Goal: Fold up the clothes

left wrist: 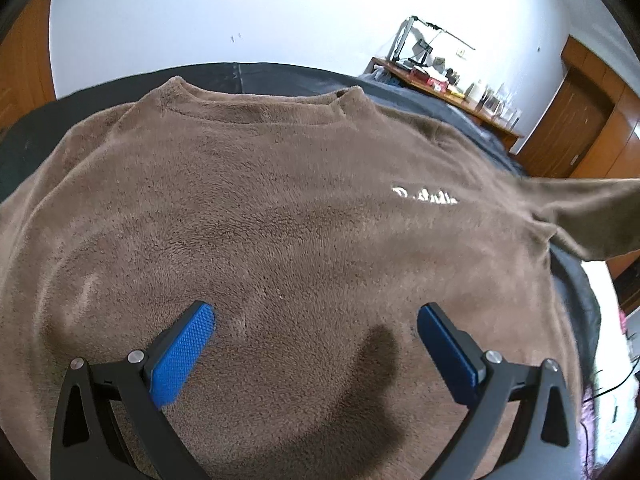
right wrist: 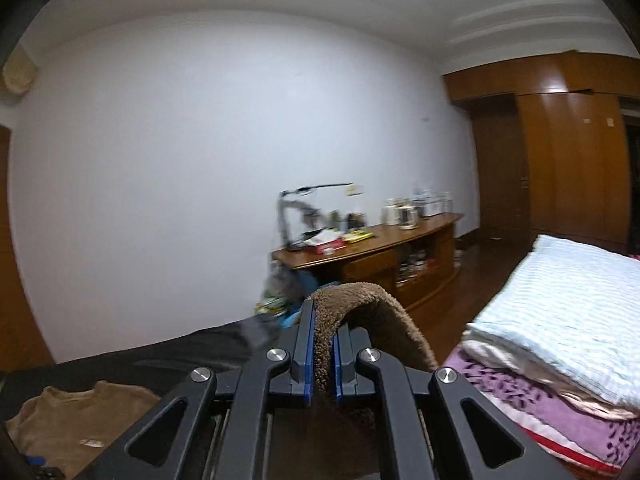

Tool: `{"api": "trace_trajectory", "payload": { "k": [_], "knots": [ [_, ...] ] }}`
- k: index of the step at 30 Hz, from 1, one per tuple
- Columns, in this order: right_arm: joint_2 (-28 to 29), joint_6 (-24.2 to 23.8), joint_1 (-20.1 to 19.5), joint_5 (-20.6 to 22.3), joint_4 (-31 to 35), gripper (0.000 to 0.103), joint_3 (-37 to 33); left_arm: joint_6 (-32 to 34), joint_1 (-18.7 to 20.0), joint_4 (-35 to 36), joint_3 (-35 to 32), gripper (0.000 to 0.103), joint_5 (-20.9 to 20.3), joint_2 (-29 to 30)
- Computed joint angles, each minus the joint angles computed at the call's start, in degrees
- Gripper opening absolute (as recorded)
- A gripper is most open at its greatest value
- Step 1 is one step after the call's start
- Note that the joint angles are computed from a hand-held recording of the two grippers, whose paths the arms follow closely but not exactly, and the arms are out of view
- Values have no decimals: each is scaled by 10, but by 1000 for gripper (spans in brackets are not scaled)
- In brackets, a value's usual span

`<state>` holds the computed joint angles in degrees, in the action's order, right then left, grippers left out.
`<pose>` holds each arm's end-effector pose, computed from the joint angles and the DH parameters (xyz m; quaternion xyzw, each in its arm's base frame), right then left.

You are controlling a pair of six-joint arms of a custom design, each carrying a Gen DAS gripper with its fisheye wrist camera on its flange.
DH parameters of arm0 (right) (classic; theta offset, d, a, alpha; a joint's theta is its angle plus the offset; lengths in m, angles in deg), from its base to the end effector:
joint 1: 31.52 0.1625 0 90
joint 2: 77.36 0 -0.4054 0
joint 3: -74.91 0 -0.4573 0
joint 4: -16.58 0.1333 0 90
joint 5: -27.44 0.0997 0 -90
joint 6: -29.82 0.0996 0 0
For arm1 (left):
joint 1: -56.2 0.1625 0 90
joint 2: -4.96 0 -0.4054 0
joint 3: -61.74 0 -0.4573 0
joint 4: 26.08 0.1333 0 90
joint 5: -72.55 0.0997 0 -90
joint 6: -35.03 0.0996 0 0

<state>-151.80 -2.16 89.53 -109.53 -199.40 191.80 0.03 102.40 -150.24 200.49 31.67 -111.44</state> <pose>0.3226 -0.4185 0.3358 0.1313 -0.7219 0.6085 0.3022 -0.0942 -0.3996 0.3083 0.0268 0.9053 -0.3347 0.2601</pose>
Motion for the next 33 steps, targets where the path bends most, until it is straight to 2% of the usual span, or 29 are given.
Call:
{"api": "trace_trajectory", "payload": {
  "k": [3,7,13,19,23,25,28,30,31,33],
  "knots": [
    [4,81,12,32,83,8,-8,-13,0,17,-6,102,-5,-4],
    [32,131,39,81,161,8,-28,-31,1,26,-11,102,-15,-12],
    [134,127,88,137,227,8,-94,-66,-2,25,-7,102,-12,-47],
    [250,130,108,184,314,8,-161,-100,8,23,-6,102,-13,-72],
    [300,152,101,198,382,8,-184,-122,17,21,-5,102,-14,-83],
    [319,169,92,209,446,8,-198,-129,24,22,-6,102,-20,-85],
    [332,194,84,226,522,9,-200,-130,32,15,-6,102,-34,-85],
    [334,201,78,243,548,10,-195,-131,32,14,-5,102,-34,-86],
    [330,203,74,254,557,13,-189,-131,32,13,-5,102,-35,-85],
    [312,201,63,285,563,31,-168,-130,33,12,-6,102,-36,-84]
  ]
}}
